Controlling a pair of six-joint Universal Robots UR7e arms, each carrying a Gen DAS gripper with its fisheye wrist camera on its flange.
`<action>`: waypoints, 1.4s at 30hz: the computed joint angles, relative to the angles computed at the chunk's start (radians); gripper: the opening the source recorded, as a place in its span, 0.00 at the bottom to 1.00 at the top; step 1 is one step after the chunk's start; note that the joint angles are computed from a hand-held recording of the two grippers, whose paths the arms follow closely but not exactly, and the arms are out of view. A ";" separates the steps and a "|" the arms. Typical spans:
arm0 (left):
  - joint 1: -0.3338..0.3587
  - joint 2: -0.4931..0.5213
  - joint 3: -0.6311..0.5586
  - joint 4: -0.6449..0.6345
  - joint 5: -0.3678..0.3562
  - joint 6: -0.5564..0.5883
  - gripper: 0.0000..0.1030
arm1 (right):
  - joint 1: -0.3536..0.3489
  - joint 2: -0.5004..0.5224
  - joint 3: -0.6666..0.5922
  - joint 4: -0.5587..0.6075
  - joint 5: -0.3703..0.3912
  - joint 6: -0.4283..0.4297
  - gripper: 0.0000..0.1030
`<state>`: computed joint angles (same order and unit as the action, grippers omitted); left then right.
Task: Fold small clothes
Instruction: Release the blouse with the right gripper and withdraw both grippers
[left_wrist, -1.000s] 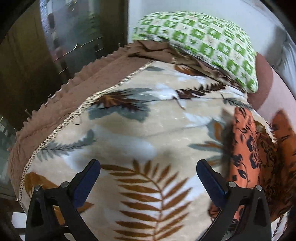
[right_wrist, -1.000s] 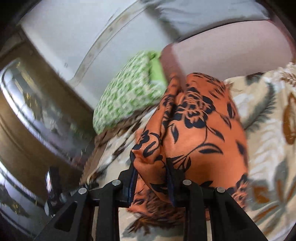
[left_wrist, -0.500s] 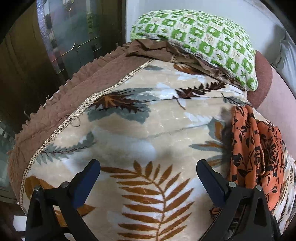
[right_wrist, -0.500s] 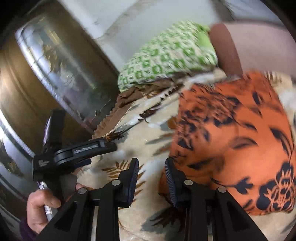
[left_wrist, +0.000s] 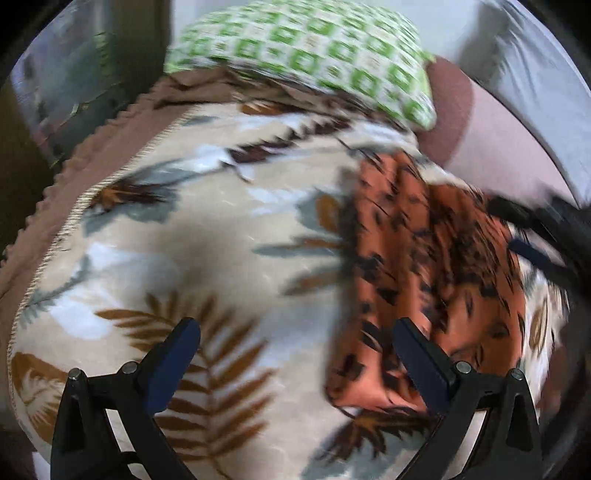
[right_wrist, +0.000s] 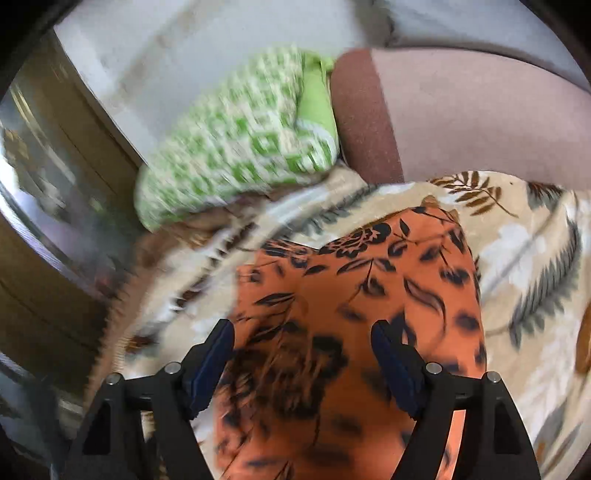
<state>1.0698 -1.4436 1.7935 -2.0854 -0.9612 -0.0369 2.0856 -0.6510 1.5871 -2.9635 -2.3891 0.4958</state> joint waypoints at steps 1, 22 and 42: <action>-0.005 -0.002 0.010 0.004 -0.016 0.012 1.00 | -0.011 0.017 -0.039 0.049 0.002 -0.001 0.77; 0.084 0.011 -0.054 0.119 -0.365 0.100 0.21 | -0.060 -0.003 0.015 -0.064 0.256 0.090 0.16; 0.028 -0.019 0.026 -0.054 -0.311 0.076 0.74 | 0.004 -0.186 0.249 -0.162 0.103 0.111 0.16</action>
